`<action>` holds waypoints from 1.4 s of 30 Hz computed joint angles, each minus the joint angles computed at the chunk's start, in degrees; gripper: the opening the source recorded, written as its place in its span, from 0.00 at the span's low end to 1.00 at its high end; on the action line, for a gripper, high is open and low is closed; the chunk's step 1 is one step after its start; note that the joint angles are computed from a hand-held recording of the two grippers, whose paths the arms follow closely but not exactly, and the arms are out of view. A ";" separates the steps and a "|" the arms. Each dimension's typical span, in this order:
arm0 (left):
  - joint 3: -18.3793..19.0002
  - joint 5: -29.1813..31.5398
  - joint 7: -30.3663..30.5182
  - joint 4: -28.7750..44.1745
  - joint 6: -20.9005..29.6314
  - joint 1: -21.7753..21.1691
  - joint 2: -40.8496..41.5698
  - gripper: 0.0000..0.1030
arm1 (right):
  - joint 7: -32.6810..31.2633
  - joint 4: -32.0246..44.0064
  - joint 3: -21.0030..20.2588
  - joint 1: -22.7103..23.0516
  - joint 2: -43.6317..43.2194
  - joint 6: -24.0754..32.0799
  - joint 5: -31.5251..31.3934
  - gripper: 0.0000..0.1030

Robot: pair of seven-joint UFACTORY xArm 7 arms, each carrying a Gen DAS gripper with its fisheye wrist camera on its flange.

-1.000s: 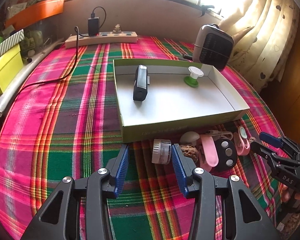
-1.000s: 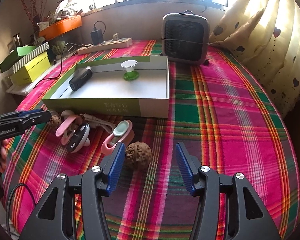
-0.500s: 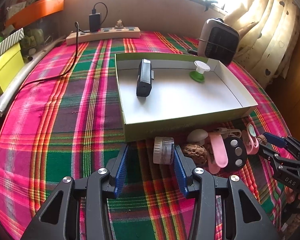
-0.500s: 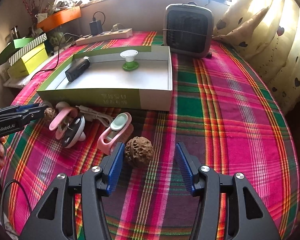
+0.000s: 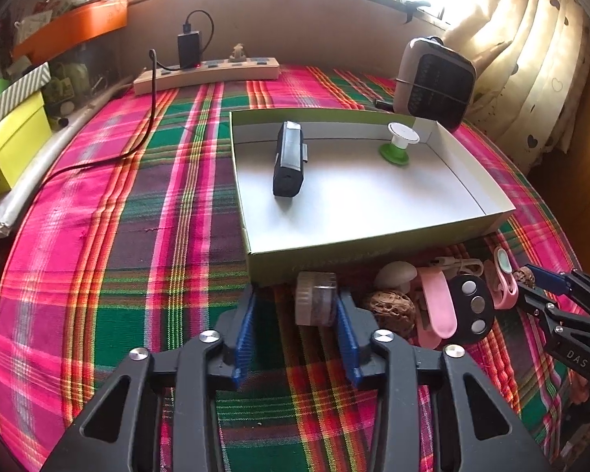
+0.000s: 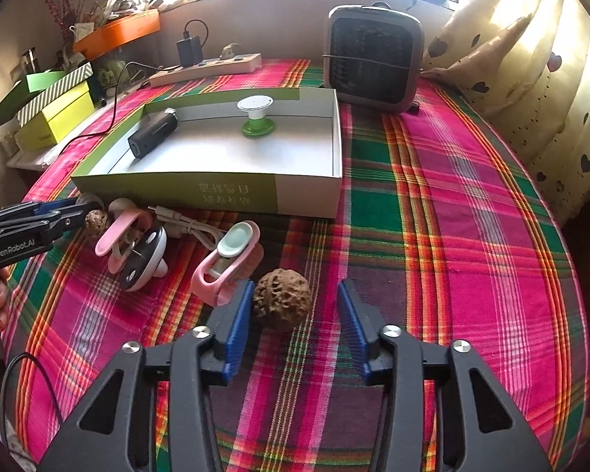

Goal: Organize objects
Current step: 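Grasp the white-capped clear jar with the left gripper while the right gripper grasps the walnut, then carry the jar with the left gripper into the tray while the right gripper carries the walnut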

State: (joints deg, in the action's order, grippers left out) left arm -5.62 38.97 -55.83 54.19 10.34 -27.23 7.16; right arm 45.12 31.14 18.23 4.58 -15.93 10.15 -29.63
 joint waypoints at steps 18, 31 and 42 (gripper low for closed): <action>0.02 2.27 -2.27 0.01 0.79 0.19 -0.17 0.16 | -0.68 -0.19 0.10 0.04 0.04 -0.63 0.26 0.29; 0.00 2.75 -2.63 -0.03 0.75 0.23 -0.31 0.16 | -1.04 -0.24 -0.08 0.24 -0.02 -0.78 0.95 0.30; -1.24 4.04 -3.13 -0.40 0.63 1.46 -2.51 0.16 | -1.43 -0.20 0.39 -0.44 -1.61 -1.04 1.45 0.29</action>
State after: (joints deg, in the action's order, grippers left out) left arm -6.85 43.00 -58.96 53.79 10.96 -25.77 4.64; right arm 43.68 30.94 18.62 4.14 -17.54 9.11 -28.19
